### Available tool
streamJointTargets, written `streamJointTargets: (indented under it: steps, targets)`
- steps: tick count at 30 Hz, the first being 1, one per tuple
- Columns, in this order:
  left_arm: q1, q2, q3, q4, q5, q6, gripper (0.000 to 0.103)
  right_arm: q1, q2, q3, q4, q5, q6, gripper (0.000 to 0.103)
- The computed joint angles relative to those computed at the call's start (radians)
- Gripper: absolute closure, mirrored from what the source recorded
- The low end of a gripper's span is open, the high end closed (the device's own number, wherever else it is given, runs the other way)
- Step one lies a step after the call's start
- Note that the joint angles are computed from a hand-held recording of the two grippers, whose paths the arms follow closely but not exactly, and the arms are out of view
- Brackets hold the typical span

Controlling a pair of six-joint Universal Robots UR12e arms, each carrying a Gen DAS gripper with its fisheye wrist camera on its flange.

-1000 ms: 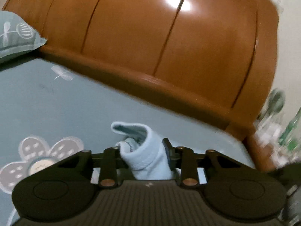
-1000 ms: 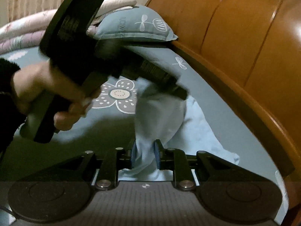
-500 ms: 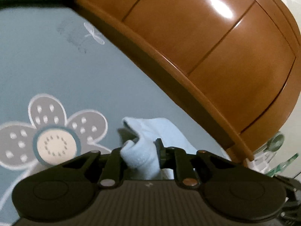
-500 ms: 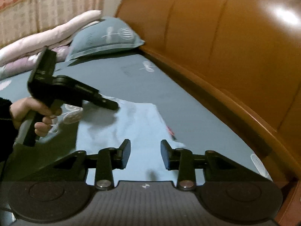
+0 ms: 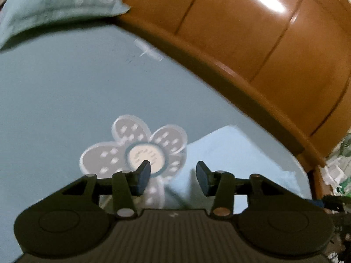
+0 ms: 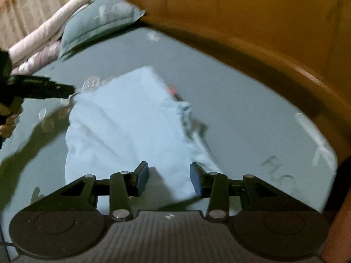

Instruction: Fold clothes

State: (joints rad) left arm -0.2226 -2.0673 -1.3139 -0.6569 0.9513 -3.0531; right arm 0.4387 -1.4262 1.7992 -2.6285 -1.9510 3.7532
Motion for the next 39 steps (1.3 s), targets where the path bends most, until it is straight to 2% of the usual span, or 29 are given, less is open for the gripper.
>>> streamJointTargets:
  steps: [2,5,8,10,11,13,15,18,20,23,25,26,28,29,33,35,36,39]
  targets:
    - [-0.007,0.008,-0.002,0.018,-0.044,0.028,0.054,0.004,-0.01,0.006,-0.006,-0.039,0.018,0.055]
    - [-0.033,0.02,-0.016,-0.016,-0.131,0.161,0.048,-0.003,-0.019,0.025,-0.028,-0.058,0.058,0.055]
    - [-0.068,0.045,-0.059,-0.057,-0.129,0.355,0.047,-0.002,0.005,0.024,-0.128,-0.02,-0.021,0.055]
    - [-0.087,0.049,-0.074,-0.102,-0.107,0.441,0.045,0.008,0.012,0.032,-0.19,0.035,-0.131,0.055]
    - [-0.09,0.055,-0.087,-0.118,-0.089,0.445,0.045,0.011,0.018,0.03,-0.195,0.063,-0.172,0.055]
    - [-0.093,0.056,-0.112,-0.112,-0.057,0.426,0.045,0.016,0.032,0.016,-0.127,0.108,-0.225,0.055]
    - [-0.083,0.078,-0.162,-0.053,-0.08,0.415,0.043,0.023,0.032,0.024,-0.118,0.087,-0.231,0.052]
    - [-0.088,0.096,-0.154,-0.082,-0.038,0.44,0.041,0.029,0.025,0.026,-0.117,0.053,-0.22,0.051]
    - [-0.089,0.097,-0.151,-0.073,-0.055,0.429,0.04,0.03,0.024,0.022,-0.138,0.036,-0.225,0.051]
    - [-0.095,0.088,-0.143,-0.08,-0.076,0.408,0.039,0.023,0.035,0.022,-0.176,0.104,-0.25,0.049]
    - [-0.1,0.087,-0.144,-0.113,-0.067,0.425,0.034,0.037,0.043,0.016,-0.119,0.083,-0.245,0.048]
    - [-0.102,0.087,-0.145,-0.129,-0.062,0.432,0.034,0.032,0.037,0.025,-0.123,0.097,-0.216,0.047]
    - [-0.102,0.09,-0.155,-0.127,-0.07,0.462,0.034,0.01,0.014,0.048,-0.151,0.156,-0.142,0.045]
    - [-0.102,0.089,-0.143,-0.152,-0.067,0.474,0.034,-0.002,0.001,0.061,-0.17,0.179,-0.118,0.045]
    - [-0.09,0.07,-0.113,-0.086,-0.11,0.394,0.033,-0.063,-0.042,0.091,-0.24,0.244,-0.089,0.04]
    - [-0.095,0.055,-0.098,-0.038,-0.08,0.349,0.033,-0.103,-0.046,0.083,-0.255,0.276,-0.087,0.039]
    - [-0.097,0.047,-0.088,-0.04,-0.068,0.337,0.033,-0.126,-0.045,0.08,-0.274,0.306,-0.094,0.038]
    - [-0.103,0.025,-0.06,-0.154,-0.03,0.329,0.033,-0.195,-0.022,0.052,-0.27,0.418,-0.108,0.037]
